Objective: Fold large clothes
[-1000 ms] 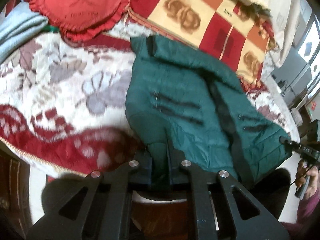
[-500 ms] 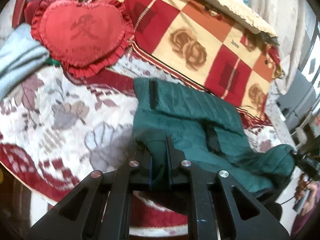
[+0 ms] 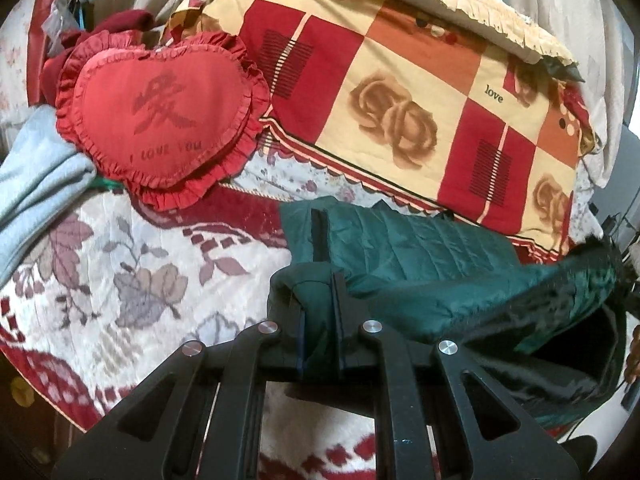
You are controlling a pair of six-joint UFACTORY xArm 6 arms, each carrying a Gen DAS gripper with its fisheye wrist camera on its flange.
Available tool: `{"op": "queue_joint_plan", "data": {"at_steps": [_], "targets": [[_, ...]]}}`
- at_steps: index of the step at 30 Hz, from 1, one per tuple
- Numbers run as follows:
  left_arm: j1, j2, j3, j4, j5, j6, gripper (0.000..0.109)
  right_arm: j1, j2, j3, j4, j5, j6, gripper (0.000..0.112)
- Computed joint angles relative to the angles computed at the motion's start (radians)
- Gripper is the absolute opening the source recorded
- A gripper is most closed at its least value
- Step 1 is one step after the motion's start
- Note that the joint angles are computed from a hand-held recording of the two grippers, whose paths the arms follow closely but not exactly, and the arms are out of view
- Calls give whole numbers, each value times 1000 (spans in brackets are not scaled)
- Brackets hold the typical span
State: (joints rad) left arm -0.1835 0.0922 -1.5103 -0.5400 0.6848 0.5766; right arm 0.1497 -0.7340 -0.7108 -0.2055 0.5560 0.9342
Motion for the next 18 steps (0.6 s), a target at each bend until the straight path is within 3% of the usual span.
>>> {"op": "queue_joint_plan", "data": {"at_steps": [18], "targets": [[-64, 220, -246, 171, -17, -151, 10, -114, 217, -120, 118, -30, -147, 11]]}}
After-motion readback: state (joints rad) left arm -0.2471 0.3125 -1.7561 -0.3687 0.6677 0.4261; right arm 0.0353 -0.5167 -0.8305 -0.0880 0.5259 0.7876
